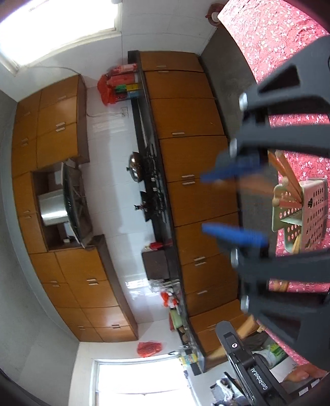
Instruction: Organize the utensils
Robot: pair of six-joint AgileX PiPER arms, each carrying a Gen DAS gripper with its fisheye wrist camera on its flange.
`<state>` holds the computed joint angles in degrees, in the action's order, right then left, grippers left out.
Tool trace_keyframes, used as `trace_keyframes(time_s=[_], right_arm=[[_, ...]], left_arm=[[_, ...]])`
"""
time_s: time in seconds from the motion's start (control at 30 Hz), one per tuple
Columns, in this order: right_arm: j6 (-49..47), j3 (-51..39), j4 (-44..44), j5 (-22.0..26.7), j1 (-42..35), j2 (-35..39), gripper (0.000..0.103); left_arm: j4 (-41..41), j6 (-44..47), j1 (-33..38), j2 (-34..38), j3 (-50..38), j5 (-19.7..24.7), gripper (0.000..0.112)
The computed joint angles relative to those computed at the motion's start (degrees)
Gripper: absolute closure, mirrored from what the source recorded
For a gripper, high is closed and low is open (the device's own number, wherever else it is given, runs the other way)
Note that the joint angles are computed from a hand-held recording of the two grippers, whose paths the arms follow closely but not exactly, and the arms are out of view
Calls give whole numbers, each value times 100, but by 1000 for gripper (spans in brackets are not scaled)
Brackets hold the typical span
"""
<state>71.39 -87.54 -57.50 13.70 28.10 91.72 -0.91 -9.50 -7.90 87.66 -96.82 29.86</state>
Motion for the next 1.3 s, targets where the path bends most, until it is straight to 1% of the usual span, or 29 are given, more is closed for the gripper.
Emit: trace_keyframes(time_s=[0.1,0.13,0.2,0.23,0.27,0.3,0.33,0.37,0.4,0.43,0.47,0.53,0.67,0.73,0.8,0.9,0.97,1.03,1.07,1.13,1.17,1.2,1.3], right_arm=[[-114,86,44,40,-10,-194,57],[-156,89,79,39,-18,-224,56],[-110,205,-11,85,-7,-408,48],[-1,295,-167,114,14,-525,41],[71,367,-303,149,45,-624,35],[129,435,-421,170,62,-702,31],[237,535,-596,208,96,-806,22],[347,637,-767,250,139,-905,13],[476,798,-961,305,196,-1054,9],[566,938,-1091,344,244,-1179,4],[644,1018,-1185,381,280,-1247,2],[873,1307,-1393,476,381,-1477,2],[734,1686,-1017,694,541,-1769,2],[1000,1945,-1179,976,748,-1928,2],[1450,2193,-1613,1388,1047,-2042,2],[1734,2487,-1949,2076,1560,-2113,2],[1917,2764,-2088,2303,1836,-2189,2],[2039,3005,-2150,2491,2061,-2236,2],[2124,3120,-2191,2638,2196,-2232,2],[2338,3345,-2263,2850,2414,-2258,2],[2428,3433,-2288,2943,2518,-2279,2],[2595,3570,-2330,3050,2620,-2286,2],[2872,3827,-2333,3185,2783,-2309,2]], left_arm=[[127,-133,30,-126,69,-21,79],[153,-161,41,-176,94,-22,78],[236,-234,71,-302,168,-18,70],[300,-279,82,-373,217,-16,67],[360,-310,100,-465,290,-25,60],[457,-366,111,-573,386,-38,52],[569,-441,103,-664,473,-45,47],[718,-536,110,-808,620,-73,36],[873,-650,113,-953,781,-118,25],[1051,-776,110,-1122,970,-170,21],[1242,-909,103,-1284,1154,-210,15],[1597,-1137,53,-1576,1480,-206,13],[1969,-1259,-70,-2124,2120,-95,13],[2341,-1480,-203,-2407,2495,-63,13],[3113,-2057,-487,-2726,2937,26,13],[4081,-2794,-968,-3111,3510,249,13],[4927,-3576,-1403,-3376,3935,512,13],[5236,-3948,-1633,-3577,4248,654,13],[5273,-4042,-1713,-3624,4317,716,13],[5161,-4103,-1725,-3789,4561,704,13],[5302,-4323,-1910,-3794,4610,843,13],[5323,-4398,-1947,-3855,4719,867,13],[5802,-4918,-2294,-4024,5092,1119,13]])
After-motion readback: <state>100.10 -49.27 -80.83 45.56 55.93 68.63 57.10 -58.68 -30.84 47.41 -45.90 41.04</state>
